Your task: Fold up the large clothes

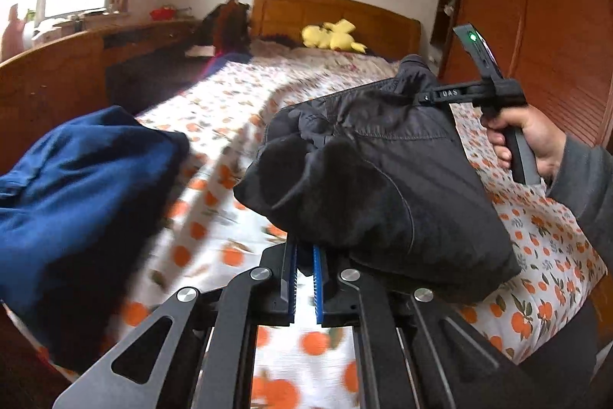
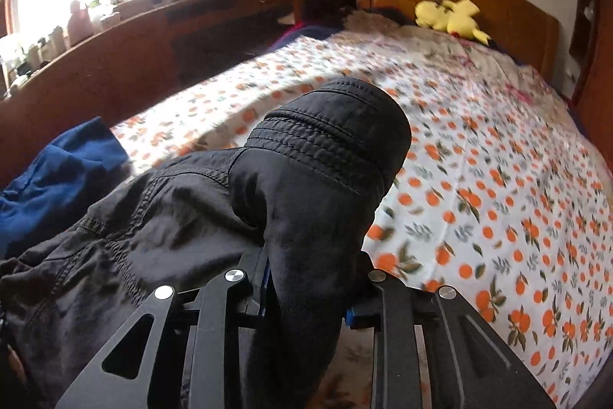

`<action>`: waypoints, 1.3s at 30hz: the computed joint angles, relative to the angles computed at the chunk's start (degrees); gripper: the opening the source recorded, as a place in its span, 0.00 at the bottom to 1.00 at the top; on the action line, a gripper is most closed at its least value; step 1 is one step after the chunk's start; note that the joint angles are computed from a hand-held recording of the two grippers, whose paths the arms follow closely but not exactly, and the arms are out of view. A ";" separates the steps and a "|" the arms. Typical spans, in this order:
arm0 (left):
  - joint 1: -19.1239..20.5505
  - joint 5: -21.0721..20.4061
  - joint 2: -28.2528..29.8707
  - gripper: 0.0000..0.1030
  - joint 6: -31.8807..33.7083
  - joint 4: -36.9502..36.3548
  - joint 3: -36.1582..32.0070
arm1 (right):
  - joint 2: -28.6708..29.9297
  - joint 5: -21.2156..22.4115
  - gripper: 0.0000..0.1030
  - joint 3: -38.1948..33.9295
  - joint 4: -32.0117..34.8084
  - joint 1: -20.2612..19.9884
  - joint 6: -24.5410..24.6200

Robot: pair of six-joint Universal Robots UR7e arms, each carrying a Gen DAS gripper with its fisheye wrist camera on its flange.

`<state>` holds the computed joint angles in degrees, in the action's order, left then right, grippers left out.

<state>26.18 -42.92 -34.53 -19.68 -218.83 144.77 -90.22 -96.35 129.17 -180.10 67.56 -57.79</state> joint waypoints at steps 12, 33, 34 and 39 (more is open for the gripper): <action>-0.30 13.13 -21.17 0.06 -0.51 2.86 11.62 | 9.69 -4.89 0.22 0.28 -6.57 19.16 5.39; 12.23 26.43 -65.19 0.07 -5.66 51.46 13.66 | 33.29 -7.51 0.24 -6.87 -6.72 29.27 17.82; 13.53 25.91 -63.80 0.07 -2.78 46.75 13.66 | 33.98 -7.90 0.25 -6.59 -7.82 28.75 17.49; 16.57 24.49 -61.06 0.09 -0.18 40.66 13.73 | 33.54 -8.75 0.38 -5.86 -7.76 27.75 16.78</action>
<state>42.75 -18.42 -95.60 -19.87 -178.17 158.50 -56.68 -105.10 123.31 -187.87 95.31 -41.01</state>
